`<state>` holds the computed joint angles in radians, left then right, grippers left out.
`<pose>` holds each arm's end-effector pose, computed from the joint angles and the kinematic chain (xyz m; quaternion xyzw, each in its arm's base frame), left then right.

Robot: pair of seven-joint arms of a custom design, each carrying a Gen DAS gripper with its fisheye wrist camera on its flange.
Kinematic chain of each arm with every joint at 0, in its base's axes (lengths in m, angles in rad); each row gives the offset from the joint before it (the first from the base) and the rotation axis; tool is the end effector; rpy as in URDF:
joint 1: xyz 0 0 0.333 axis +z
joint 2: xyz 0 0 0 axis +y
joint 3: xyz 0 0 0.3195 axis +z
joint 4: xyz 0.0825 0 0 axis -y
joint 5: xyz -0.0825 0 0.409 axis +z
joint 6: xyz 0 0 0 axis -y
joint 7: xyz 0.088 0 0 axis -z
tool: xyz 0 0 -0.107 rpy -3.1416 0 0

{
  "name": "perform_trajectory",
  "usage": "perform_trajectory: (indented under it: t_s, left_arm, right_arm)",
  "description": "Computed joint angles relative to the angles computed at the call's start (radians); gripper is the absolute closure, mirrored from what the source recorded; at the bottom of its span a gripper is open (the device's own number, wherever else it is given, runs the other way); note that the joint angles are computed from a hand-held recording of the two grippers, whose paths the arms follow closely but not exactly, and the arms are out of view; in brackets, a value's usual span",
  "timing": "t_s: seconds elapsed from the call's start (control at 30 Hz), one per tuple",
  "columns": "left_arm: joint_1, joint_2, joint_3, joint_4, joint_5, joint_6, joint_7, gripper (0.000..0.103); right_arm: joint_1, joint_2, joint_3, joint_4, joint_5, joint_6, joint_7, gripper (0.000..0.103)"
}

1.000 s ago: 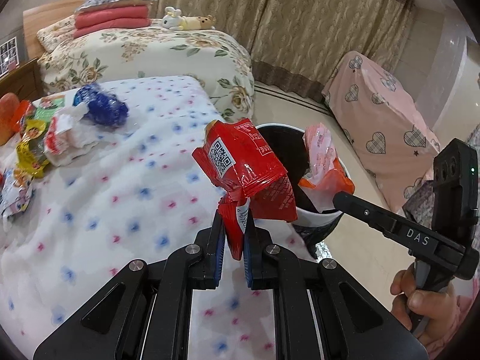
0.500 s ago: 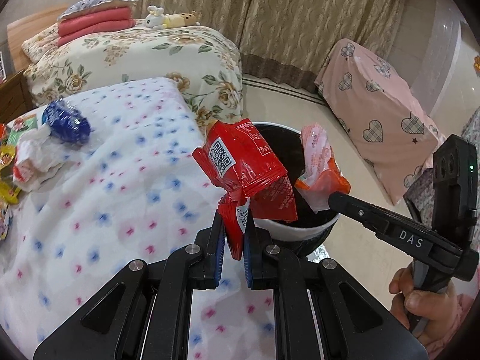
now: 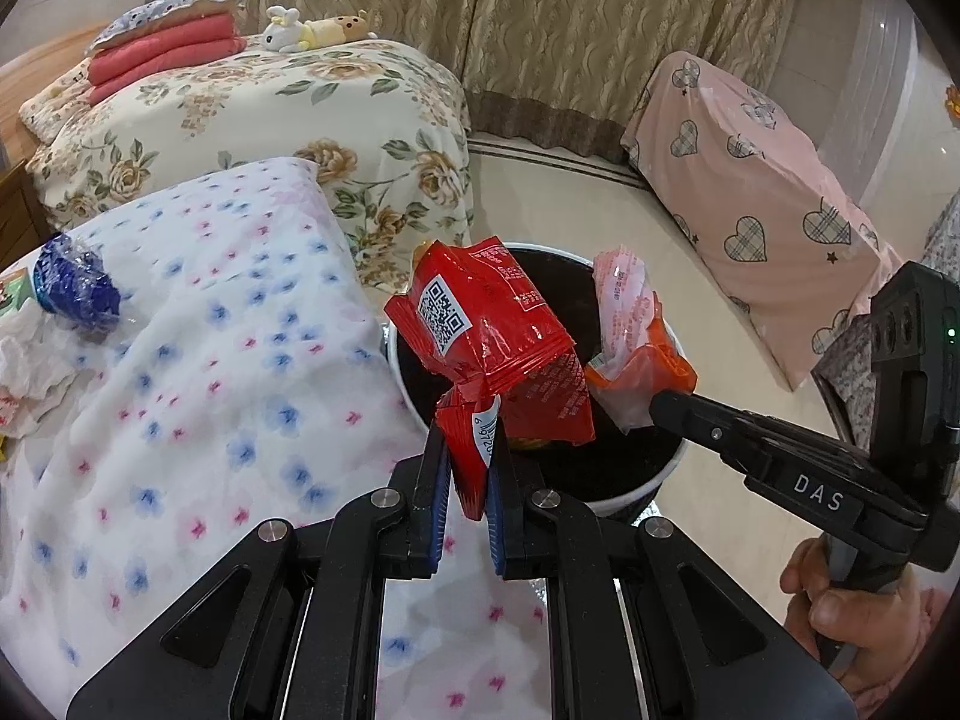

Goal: Collect trash
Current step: 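Carry both wrappers over the bin and open both tools to drop them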

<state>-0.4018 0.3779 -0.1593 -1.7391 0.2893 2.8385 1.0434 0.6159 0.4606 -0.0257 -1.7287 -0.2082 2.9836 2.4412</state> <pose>0.6110 -0.3849 0.4373 -0.5746 0.7351 -0.3286 0.1466 0.6003 0.4228 0.3991 -0.6246 0.6772 -0.0806 0.3805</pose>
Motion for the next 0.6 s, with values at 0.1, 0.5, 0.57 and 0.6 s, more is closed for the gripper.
perform_trajectory:
  t_s: [0.1, 0.5, 0.57, 0.6]
  left_arm:
    - [0.006, 0.017, -0.008, 0.023, -0.016, -0.015, 0.012, 0.093]
    - [0.006, 0.044, -0.013, 0.059, -0.041, -0.04, 0.035, 0.084]
    - [-0.004, 0.045, -0.002, 0.063, -0.032, -0.046, 0.023, 0.064]
    - [-0.01, 0.043, 0.006, 0.059, -0.023, -0.043, 0.011, 0.059]
  right_arm:
    - [-0.002, 0.005, 0.0, 0.007, 0.001, -0.004, -0.004, 0.087]
    - [-0.021, 0.014, 0.015, 0.018, 0.026, -0.025, -0.024, 0.086]
    - [-0.008, 0.012, -0.001, 0.016, 0.021, -0.028, -0.004, 0.083]
    - [-0.005, 0.012, -0.007, 0.016, 0.016, -0.027, 0.005, 0.082]
